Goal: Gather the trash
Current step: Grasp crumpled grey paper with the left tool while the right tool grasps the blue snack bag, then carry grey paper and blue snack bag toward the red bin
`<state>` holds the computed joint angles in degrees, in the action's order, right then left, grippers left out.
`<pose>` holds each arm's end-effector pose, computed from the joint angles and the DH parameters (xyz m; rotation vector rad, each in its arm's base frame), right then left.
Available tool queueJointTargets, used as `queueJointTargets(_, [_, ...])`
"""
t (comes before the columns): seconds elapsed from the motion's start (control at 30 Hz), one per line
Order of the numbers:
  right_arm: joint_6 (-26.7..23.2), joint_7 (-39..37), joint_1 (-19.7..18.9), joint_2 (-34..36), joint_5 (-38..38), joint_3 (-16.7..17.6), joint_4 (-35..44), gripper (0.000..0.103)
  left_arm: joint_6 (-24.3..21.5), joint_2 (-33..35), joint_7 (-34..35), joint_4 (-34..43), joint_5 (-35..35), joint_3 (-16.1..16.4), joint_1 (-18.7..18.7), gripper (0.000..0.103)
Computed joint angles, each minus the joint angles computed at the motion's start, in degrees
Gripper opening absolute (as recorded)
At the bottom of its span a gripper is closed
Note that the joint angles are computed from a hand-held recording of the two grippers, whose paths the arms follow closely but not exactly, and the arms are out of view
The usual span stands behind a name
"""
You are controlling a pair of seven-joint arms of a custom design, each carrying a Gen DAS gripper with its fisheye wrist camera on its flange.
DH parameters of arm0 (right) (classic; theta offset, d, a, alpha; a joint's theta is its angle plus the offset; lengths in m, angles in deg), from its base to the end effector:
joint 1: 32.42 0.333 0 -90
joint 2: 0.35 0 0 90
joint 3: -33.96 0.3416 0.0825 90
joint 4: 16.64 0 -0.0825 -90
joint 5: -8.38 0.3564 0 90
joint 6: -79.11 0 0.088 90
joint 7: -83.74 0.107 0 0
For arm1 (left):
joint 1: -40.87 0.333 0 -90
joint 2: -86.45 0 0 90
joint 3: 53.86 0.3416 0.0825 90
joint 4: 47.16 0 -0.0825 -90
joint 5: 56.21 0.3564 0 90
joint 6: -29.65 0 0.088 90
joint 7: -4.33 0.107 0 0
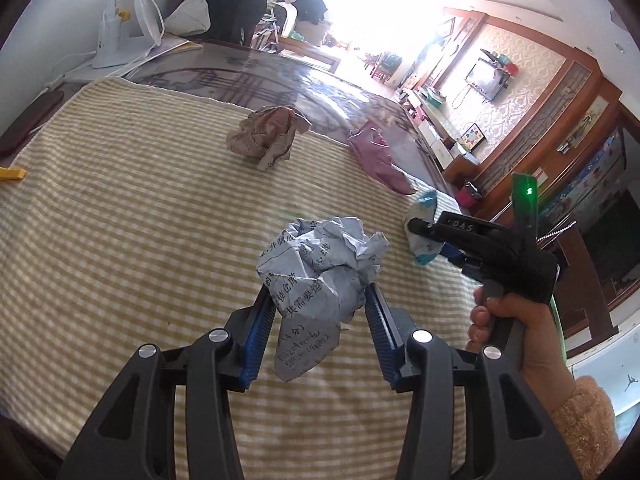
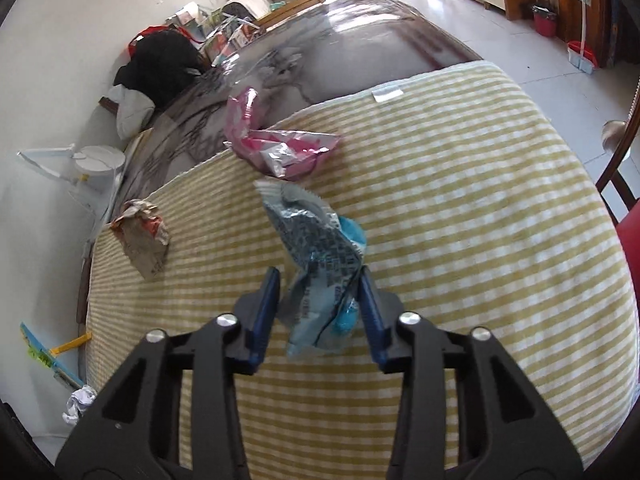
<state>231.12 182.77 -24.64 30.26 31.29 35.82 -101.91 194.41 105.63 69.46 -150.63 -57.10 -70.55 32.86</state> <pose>0.7271 0.1070 0.4671 -1.4648 1.9723 -0.1433 0.6192 -0.2558 0.4933 -2.0293 1.8943 -1.0699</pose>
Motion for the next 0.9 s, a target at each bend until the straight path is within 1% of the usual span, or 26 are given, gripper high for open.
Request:
queueJointTargets(0.1, [2.7, -3.1, -0.8, -1.9, 1.5, 1.5, -1.8, 0.032, 0.7, -0.6, 0.2, -1.0, -0.6, -0.3, 0.7, 0.044])
queueJointTargets(0.17, [4.3, -5.4, -1.2, -3.4, 3.1, 2.5, -3.3, 0.032, 1.2, -1.0, -0.4, -1.5, -0.2, 0.2, 0.4, 0.044])
queueJointTargets(0.27, [6.0, -7.5, -0.7, -5.2, 2.9, 2.0, -5.1, 0.032, 1.4, -1.2, -1.5, -1.6, 0.7, 0.9, -0.2, 0.044])
queueJointTargets(0.33, [6.9, -9.3, -1.0, -6.4, 3.9, 2.5, -6.5, 0.032, 1.5, -1.3, -2.2, -1.8, 1.3, 1.1, -0.5, 0.044])
queueJointTargets(0.47, [8.4, -15.6, -3.2, -9.4, 9.4, 4.9, -9.7, 0.032, 1.3, -1.3, -3.4, -1.8, 2.7, 1.5, -1.3, 0.044])
queueJointTargets(0.63, [9.3, -23.0, -3.8, -12.7, 15.5, 6.0, -12.8, 0.032, 0.5, -0.4, -3.8, -0.8, 3.3, 1.1, -1.4, 0.044])
queueJointTargets(0.67, [9.6, -25.7, -4.2, -13.8, 17.5, 6.7, -13.8, 0.032, 0.2, -0.2, -3.8, -0.5, 3.5, 1.1, -1.6, 0.044])
queueJointTargets(0.9, [11.7, -36.0, -2.6, -19.0, 24.3, 5.7, -18.4, 0.032, -0.9, 0.9, -4.6, 1.4, 5.5, 1.8, -3.0, 0.044])
